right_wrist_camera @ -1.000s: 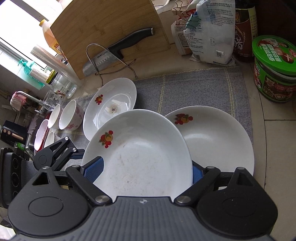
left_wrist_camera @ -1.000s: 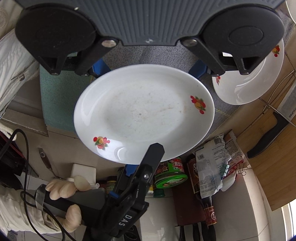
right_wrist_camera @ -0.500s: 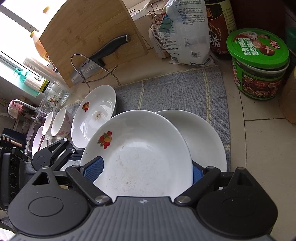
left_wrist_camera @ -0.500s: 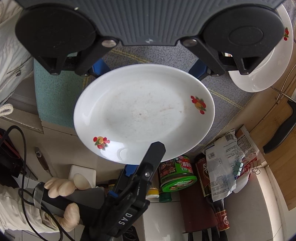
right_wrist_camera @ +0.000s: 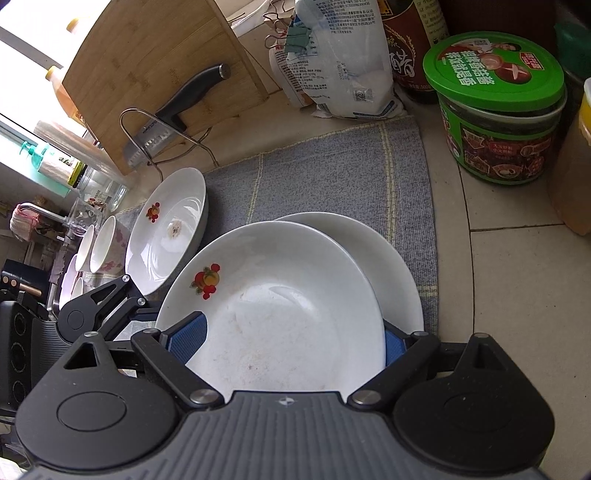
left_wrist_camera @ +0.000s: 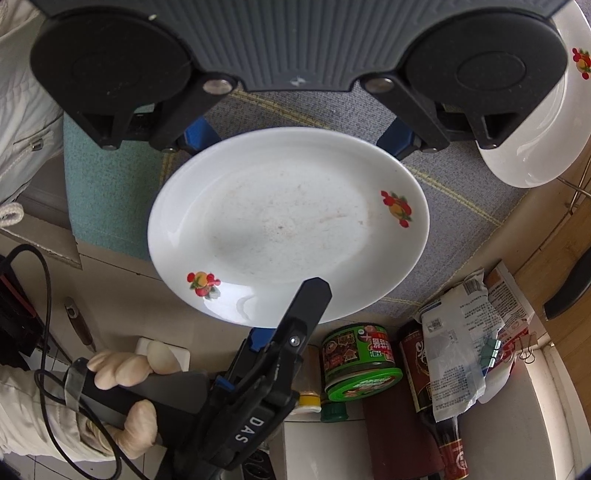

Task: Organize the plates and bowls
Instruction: 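Lower the floral plate onto the first plate and open both tools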

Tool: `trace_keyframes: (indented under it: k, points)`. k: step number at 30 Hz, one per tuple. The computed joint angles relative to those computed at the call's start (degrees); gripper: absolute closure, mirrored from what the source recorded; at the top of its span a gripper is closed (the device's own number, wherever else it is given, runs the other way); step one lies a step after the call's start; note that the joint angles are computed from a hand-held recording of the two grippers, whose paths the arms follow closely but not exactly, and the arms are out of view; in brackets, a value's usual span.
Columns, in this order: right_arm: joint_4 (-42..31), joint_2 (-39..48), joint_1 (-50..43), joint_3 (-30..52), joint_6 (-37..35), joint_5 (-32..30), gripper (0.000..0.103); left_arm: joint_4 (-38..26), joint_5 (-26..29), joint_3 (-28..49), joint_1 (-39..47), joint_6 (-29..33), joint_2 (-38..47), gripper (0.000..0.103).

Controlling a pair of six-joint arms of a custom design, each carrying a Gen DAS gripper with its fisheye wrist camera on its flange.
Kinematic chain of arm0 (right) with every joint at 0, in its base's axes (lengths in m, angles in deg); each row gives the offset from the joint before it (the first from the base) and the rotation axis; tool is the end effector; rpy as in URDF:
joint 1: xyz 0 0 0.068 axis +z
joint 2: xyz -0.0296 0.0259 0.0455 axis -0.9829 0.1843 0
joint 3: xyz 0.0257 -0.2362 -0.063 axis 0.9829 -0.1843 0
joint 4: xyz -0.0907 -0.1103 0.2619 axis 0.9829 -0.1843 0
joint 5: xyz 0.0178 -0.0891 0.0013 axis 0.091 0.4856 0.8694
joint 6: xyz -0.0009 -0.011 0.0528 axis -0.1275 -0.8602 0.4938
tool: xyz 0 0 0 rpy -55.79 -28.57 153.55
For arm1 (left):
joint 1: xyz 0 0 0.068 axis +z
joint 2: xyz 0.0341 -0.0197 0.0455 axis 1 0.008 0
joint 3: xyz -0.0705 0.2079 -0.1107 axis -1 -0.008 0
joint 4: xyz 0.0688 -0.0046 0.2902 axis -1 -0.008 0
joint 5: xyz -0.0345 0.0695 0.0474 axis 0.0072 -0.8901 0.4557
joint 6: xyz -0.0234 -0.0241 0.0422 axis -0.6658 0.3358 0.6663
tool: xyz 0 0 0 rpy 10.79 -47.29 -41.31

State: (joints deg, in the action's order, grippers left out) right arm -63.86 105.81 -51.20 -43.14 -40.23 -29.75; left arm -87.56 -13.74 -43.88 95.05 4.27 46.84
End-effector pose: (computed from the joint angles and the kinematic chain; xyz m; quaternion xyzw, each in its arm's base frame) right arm 0.2676 0.1623 0.0962 -0.1450 0.9332 0.3052 0.1225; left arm 0.1386 -0.0034 0.0886 0.3874 0.8587 -0.1023 0.3195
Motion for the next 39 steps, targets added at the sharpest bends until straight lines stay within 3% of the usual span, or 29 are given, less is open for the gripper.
trace_keyframes:
  k: [12, 22, 39]
  points:
    - [0.83, 2.06, -0.15, 0.61, 0.25, -0.43, 0.007, 2.98, 0.24, 2.3, 0.55, 0.84, 7.47, 0.014]
    - [1.21, 1.63, 0.31, 0.06, 1.27, 0.27, 0.005, 3.57, 0.15, 2.34, 0.28, 0.84, 7.99, 0.014]
    - [-0.94, -2.46, -0.52, -2.4, 1.37, 1.17, 0.003, -0.08, -1.55, 0.4, -0.88, -1.54, -0.15, 0.013]
